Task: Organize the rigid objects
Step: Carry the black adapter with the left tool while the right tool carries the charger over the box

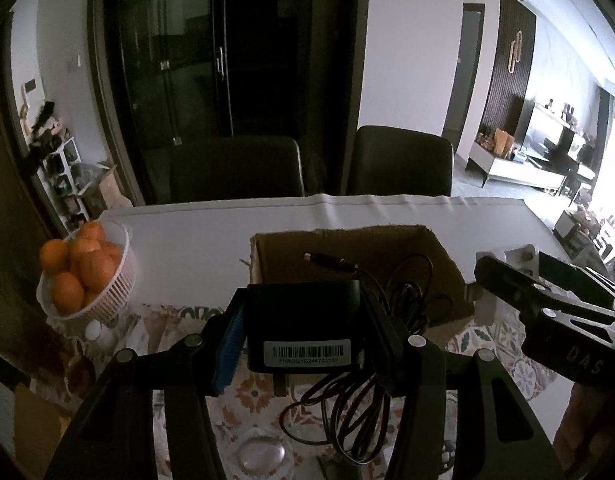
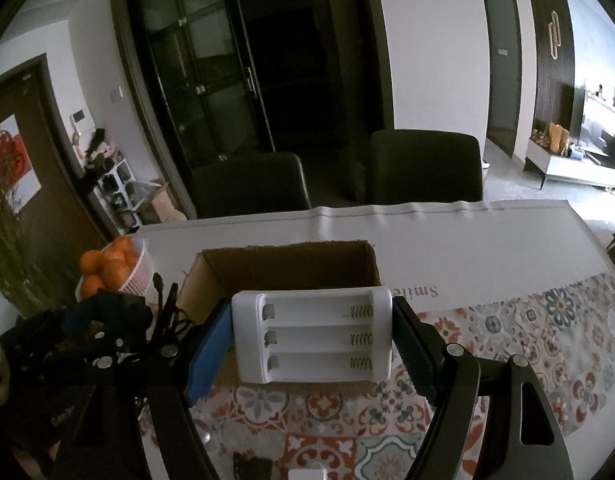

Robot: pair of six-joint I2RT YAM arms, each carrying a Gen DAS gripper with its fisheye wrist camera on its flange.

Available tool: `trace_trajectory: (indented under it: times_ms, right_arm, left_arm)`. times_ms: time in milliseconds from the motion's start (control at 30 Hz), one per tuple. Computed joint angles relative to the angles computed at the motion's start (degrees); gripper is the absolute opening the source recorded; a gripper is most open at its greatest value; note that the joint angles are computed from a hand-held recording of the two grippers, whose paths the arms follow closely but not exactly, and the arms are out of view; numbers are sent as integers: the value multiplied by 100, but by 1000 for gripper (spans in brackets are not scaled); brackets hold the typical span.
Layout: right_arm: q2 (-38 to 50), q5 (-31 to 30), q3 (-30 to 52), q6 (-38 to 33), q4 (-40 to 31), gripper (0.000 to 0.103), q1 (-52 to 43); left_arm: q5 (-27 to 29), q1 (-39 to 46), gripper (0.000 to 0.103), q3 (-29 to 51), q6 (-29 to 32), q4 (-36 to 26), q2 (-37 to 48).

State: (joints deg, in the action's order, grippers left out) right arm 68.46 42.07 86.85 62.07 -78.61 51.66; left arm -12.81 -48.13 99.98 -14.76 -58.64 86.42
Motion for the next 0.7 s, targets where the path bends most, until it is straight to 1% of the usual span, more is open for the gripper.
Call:
trace_trajectory:
  times_ms: [200,333,700]
  right_arm:
    - [28,-380,-28,-676,473,77,-608]
    - [6,-782,-209,-1081,907,77,-1041]
    - [20,-1729,-731,-1654,1774,77,-1980]
  left_arm:
    - [174,203,54,377,93,17,440]
    - [288,321,54,619,155,65,768]
    - [571,551,54,993,187,83,1432]
